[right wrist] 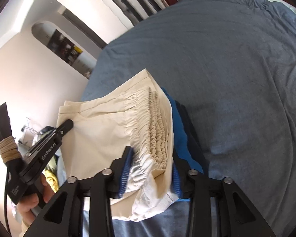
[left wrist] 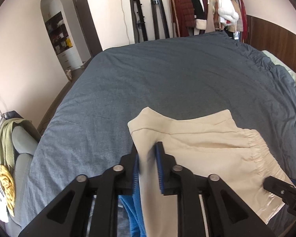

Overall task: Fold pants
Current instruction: 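Lift the folded shorts with both grippers and carry them onto the clothes stack, then open both grippers to release the shorts on top of the blue stack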

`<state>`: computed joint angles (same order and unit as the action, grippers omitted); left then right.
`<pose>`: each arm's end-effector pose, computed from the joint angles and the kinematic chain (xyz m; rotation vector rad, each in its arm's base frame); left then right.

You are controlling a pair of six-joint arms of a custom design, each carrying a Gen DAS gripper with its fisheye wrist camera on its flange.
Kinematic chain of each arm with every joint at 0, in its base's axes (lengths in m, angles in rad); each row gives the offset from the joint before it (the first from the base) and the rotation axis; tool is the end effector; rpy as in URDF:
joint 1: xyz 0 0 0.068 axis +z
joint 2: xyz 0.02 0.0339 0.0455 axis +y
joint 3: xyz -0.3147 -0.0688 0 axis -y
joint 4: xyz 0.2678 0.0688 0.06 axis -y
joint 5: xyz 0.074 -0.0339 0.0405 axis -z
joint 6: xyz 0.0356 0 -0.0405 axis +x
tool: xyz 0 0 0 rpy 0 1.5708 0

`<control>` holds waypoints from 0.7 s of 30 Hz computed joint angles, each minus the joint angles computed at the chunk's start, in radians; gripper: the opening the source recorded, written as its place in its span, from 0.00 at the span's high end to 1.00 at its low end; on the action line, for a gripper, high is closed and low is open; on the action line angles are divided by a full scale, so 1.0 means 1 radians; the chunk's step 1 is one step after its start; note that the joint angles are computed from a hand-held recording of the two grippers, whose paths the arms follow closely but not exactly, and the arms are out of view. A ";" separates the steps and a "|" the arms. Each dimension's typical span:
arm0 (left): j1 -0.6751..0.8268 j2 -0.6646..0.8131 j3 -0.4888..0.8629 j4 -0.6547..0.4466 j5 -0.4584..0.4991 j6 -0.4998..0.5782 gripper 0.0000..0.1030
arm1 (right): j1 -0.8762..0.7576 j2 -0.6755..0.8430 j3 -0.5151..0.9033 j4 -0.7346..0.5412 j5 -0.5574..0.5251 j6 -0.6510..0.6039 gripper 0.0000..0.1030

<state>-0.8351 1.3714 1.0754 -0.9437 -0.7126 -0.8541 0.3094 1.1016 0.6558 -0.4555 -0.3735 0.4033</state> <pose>0.1945 -0.1802 0.3058 -0.1708 2.3817 0.2913 0.1977 0.0768 0.2488 -0.0475 2.5432 0.7575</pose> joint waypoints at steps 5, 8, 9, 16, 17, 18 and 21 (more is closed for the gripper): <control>0.006 0.024 0.017 -0.062 -0.066 -0.045 0.71 | 0.036 -0.004 0.035 -0.094 0.141 0.002 0.45; -0.001 0.041 0.048 -0.131 -0.110 -0.092 0.67 | 0.060 -0.029 0.047 -0.155 0.212 0.001 0.45; -0.008 0.045 0.060 -0.158 -0.127 -0.110 0.67 | 0.065 -0.036 0.057 -0.176 0.226 -0.009 0.45; -0.166 0.087 0.174 -0.457 -0.209 -0.360 0.57 | 0.033 -0.087 0.082 -0.228 0.263 -0.096 0.45; -0.192 0.095 0.190 -0.496 -0.208 -0.395 0.56 | 0.016 -0.102 0.086 -0.238 0.256 -0.124 0.43; -0.227 0.108 0.209 -0.541 -0.203 -0.444 0.54 | 0.002 -0.113 0.088 -0.241 0.251 -0.150 0.37; -0.334 0.136 0.252 -0.621 -0.189 -0.548 0.52 | -0.040 -0.158 0.094 -0.251 0.246 -0.220 0.33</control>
